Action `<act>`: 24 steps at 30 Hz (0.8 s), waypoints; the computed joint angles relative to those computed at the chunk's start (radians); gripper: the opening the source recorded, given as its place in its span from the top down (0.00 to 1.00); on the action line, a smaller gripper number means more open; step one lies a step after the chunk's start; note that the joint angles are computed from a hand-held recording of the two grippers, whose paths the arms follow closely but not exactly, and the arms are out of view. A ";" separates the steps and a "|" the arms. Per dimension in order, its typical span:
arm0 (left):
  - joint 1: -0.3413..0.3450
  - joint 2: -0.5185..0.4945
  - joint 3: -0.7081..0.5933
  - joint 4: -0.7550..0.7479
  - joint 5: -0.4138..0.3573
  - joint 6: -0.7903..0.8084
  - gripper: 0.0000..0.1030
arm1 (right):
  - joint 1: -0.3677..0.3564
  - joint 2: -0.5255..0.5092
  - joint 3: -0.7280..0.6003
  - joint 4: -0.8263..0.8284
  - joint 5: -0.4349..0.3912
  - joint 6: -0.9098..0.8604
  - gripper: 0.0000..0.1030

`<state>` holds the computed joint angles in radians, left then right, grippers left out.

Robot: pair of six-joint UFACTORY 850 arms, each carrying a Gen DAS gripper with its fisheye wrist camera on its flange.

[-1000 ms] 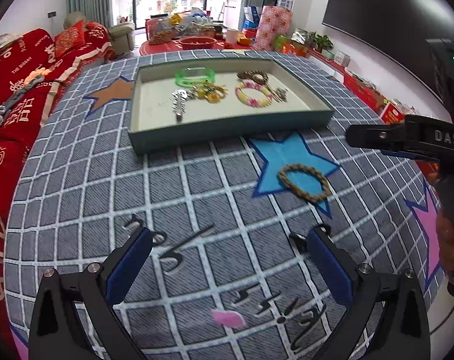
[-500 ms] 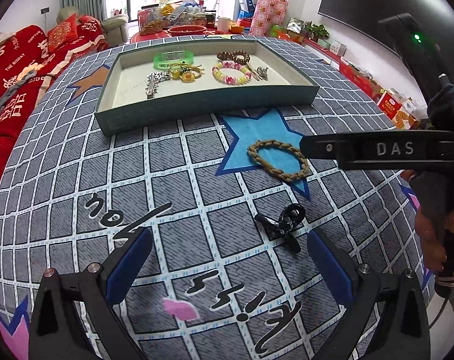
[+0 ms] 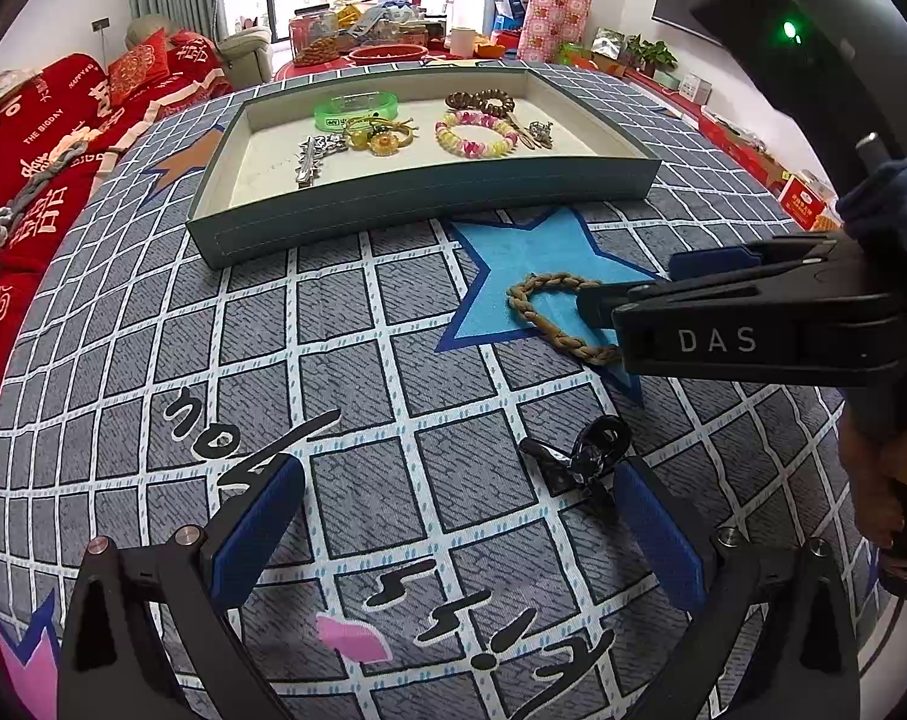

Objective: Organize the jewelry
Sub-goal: 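Grasp the black claw clip with the left tool while the right tool grasps the braided brown bracelet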

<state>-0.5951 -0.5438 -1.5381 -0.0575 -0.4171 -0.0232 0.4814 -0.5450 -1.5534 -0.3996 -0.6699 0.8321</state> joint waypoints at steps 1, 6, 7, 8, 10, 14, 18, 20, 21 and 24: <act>-0.001 -0.004 -0.005 0.001 -0.004 0.001 0.00 | 0.001 -0.003 -0.005 0.001 0.000 -0.006 0.37; -0.007 -0.018 -0.022 0.026 -0.017 -0.015 0.00 | 0.005 -0.005 -0.009 0.007 0.010 -0.030 0.46; -0.008 -0.020 -0.023 0.030 -0.019 -0.018 0.00 | 0.006 -0.004 -0.009 0.009 0.011 -0.033 0.47; -0.009 -0.021 -0.024 0.027 -0.021 -0.015 0.00 | 0.007 -0.004 -0.007 0.008 0.013 -0.032 0.48; -0.010 -0.021 -0.023 0.025 -0.021 -0.008 0.00 | 0.007 -0.003 -0.006 0.010 0.017 -0.038 0.50; -0.021 -0.018 -0.023 0.065 -0.013 -0.010 0.11 | 0.010 -0.003 -0.008 0.013 0.021 -0.050 0.68; -0.025 -0.015 -0.024 0.028 -0.012 0.043 0.27 | 0.012 -0.003 -0.009 0.021 0.030 -0.062 0.82; -0.027 -0.010 -0.018 0.011 -0.005 0.074 0.44 | 0.015 -0.003 -0.008 0.015 0.032 -0.054 0.90; -0.027 -0.007 -0.016 -0.002 -0.003 0.092 0.51 | 0.016 -0.002 -0.005 0.007 0.033 -0.044 0.90; -0.020 -0.001 -0.009 -0.098 -0.006 0.193 0.51 | 0.016 0.005 0.006 -0.001 0.042 -0.020 0.92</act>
